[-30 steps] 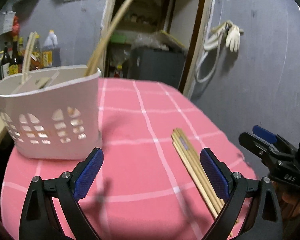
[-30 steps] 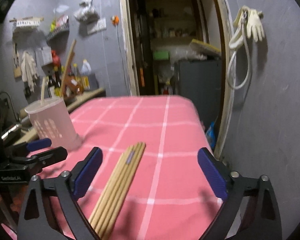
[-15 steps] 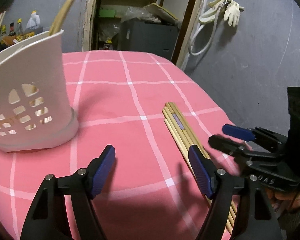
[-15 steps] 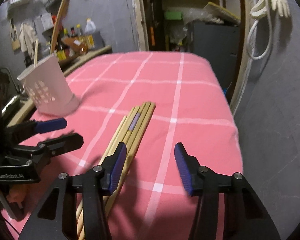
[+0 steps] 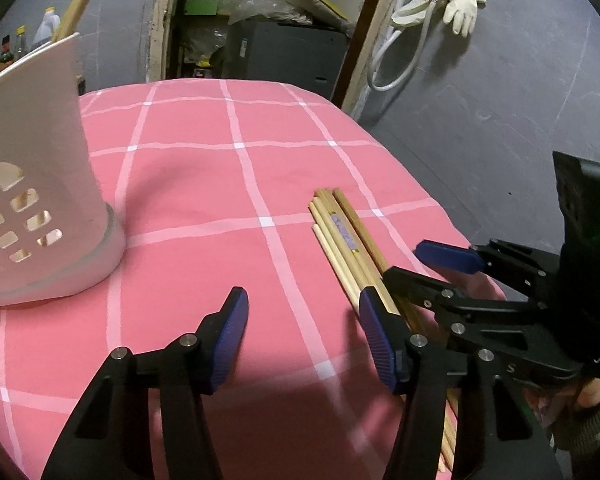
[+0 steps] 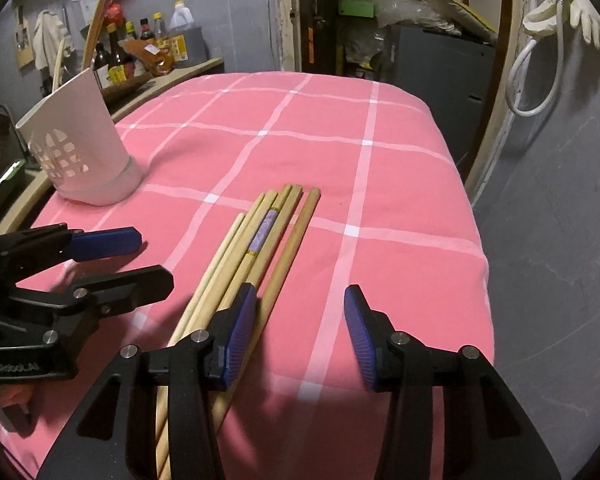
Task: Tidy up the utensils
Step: 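Move both grippers back toward the remaining chopsticks, then close the left gripper on one chopstick while the right gripper grasps another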
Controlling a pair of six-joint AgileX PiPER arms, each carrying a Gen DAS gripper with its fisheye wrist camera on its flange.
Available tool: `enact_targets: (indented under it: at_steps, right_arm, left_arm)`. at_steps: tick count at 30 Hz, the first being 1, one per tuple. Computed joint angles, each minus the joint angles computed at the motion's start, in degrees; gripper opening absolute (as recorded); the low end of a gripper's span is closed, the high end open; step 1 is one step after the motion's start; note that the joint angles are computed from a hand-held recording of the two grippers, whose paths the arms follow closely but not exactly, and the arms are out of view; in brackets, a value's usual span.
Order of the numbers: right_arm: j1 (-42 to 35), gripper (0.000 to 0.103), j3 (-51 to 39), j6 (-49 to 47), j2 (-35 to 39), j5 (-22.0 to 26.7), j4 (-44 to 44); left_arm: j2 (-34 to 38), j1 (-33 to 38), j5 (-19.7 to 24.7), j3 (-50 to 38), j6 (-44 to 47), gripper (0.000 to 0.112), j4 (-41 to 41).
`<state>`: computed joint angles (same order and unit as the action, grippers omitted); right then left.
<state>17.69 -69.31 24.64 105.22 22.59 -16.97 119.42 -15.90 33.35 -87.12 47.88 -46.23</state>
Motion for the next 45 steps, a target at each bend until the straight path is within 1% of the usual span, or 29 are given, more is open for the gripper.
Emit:
enact_targets:
  at_steps: [3, 5, 6, 8, 10, 13, 16, 22, 23, 27, 30, 32, 33, 34, 35, 37, 40, 42, 43, 45]
  right_arm:
    - [0.0, 0.038, 0.6, -1.4, -0.5, 0.1, 0.3]
    - [-0.3, 0.032, 1.4, -3.0, -1.1, -0.2, 1.4]
    - [-0.3, 0.03, 1.8, -3.2, -1.4, -0.4, 1.5]
    - [-0.6, 0.024, 2.7, -4.1, -2.1, -0.8, 2.3]
    - [-0.7, 0.023, 3.7, -3.2, -2.8, -1.3, 1.8]
    - [-1.2, 0.023, 4.6, -3.3, -3.4, -1.9, 2.4]
    - [-1.6, 0.022, 5.6, -3.6, -4.1, -2.6, 3.1]
    - [-2.1, 0.021, 5.9, -5.9, -4.2, -3.3, 5.7]
    - [-2.1, 0.021, 5.3, -7.0, -3.7, -2.9, 7.0]
    - [-2.7, 0.021, 0.9, -9.6, -0.5, -0.2, 10.7]
    - [-5.3, 0.021, -2.9, -15.5, 1.8, 1.6, 19.2]
    - [-7.5, 0.018, -5.6, -20.0, 3.7, 3.2, 26.2]
    - [-7.9, 0.017, -6.5, -20.4, 4.2, 3.9, 27.4]
    - [-8.4, 0.016, -7.8, -20.5, 4.9, 4.9, 28.3]
    - [-8.6, 0.015, -9.2, -20.2, 5.6, 6.1, 28.6]
    - [-8.6, 0.013, -11.6, -18.2, 6.6, 8.3, 27.6]
    - [-9.3, 0.01, -13.2, -18.0, 7.3, 10.5, 29.1]
    - [-10.1, 0.009, -12.6, -19.0, 6.9, 10.3, 31.8]
    - [-10.6, 0.007, -11.5, -20.9, 6.4, 9.6, 34.6]
    - [-10.9, 0.006, -9.4, -22.9, 5.4, 8.0, 37.5]
  left_arm:
    - [0.8, -0.3, 1.7, -1.5, -0.5, 0.045, 1.0]
    - [1.4, -0.8, 2.2, -2.4, -1.1, 0.043, 1.6]
    - [1.8, -1.0, 2.6, -3.1, -1.6, 0.04, 2.3]
    - [2.6, -1.5, 3.0, -4.4, -2.9, 0.037, 3.5]
    - [3.5, -2.3, 3.0, -5.7, -4.7, 0.034, 5.5]
    - [4.2, -3.5, 1.6, -6.6, -7.7, 0.029, 9.1]
    - [4.9, -3.6, 1.5, -7.6, -8.5, 0.023, 10.1]
    - [5.4, -3.2, 2.1, -8.0, -8.3, 0.02, 10.7]
    - [5.2, -3.7, 1.8, -7.7, -9.2, 0.02, 11.4]
    - [6.5, -4.9, 2.9, -10.4, -13.7, 0.02, 15.4]
    - [7.3, -5.1, 3.9, -12.0, -16.1, 0.015, 17.0]
    - [8.1, -5.0, 5.4, -13.6, -17.2, 0.01, 17.2]
    - [8.5, -4.8, 6.5, -14.6, -17.5, 0.008, 17.1]
    - [9.2, -4.8, 7.7, -15.9, -18.3, 0.007, 17.2]
    - [8.8, -4.8, 7.9, -15.6, -18.7, 0.007, 17.3]
    - [9.5, -4.6, 9.7, -17.2, -19.9, 0.006, 17.2]
    - [10.2, -3.9, 12.1, -19.0, -21.4, 0.004, 16.6]
    - [10.0, -3.5, 12.5, -18.9, -21.7, 0.003, 16.0]
    - [9.6, -3.2, 12.3, -18.3, -21.3, 0.002, 15.4]
    - [8.7, -2.8, 11.6, -16.7, -20.2, 0.002, 14.5]
